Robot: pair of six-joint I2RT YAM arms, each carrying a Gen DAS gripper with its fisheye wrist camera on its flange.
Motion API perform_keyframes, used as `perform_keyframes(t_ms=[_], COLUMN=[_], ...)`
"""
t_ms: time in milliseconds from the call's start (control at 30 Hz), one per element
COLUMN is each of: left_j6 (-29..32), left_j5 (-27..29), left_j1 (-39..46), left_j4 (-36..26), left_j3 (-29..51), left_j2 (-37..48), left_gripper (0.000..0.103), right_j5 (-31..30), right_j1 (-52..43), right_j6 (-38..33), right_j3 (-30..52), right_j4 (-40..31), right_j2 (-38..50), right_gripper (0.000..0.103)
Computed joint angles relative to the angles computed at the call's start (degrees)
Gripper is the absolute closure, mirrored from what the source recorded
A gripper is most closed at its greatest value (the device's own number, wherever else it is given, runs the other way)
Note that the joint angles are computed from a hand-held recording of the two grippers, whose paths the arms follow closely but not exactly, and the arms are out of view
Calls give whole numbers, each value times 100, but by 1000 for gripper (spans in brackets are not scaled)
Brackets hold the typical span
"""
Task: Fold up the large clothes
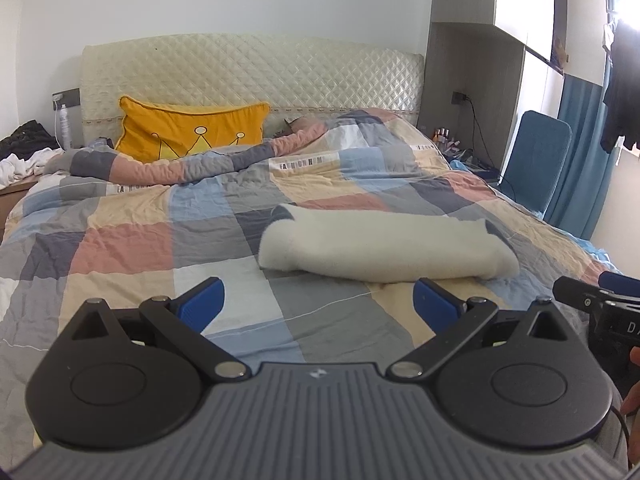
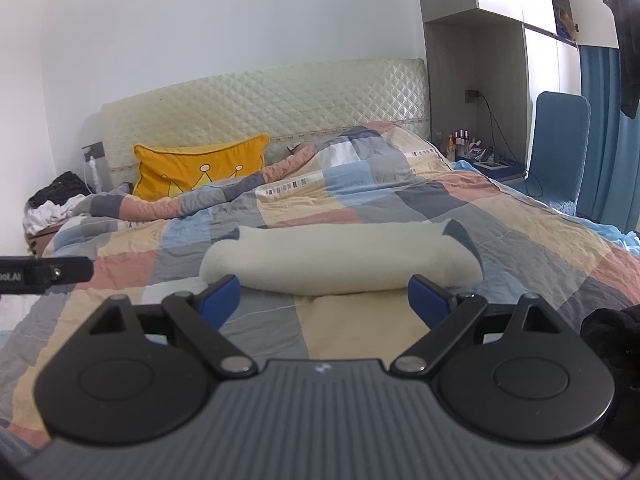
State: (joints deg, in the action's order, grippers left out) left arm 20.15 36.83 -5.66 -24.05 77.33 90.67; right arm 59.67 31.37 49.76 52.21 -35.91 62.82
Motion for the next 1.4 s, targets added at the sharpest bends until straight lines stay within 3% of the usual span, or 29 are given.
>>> perform_keyframes(t_ms=[267,1400], left_j6=[-42,34], left_j5=[260,188], left_j1=[99,-6], left_j4=[-84,18], left_j3=[13,-226], left_j2=[25,-225], left_gripper=[1,1], right_j5=[101,173], right_j1=[110,176], right_j6=[141,496], right_j3=[32,138], right_j4=[-94,-408], right_j2=[61,83], right_gripper=[11,11])
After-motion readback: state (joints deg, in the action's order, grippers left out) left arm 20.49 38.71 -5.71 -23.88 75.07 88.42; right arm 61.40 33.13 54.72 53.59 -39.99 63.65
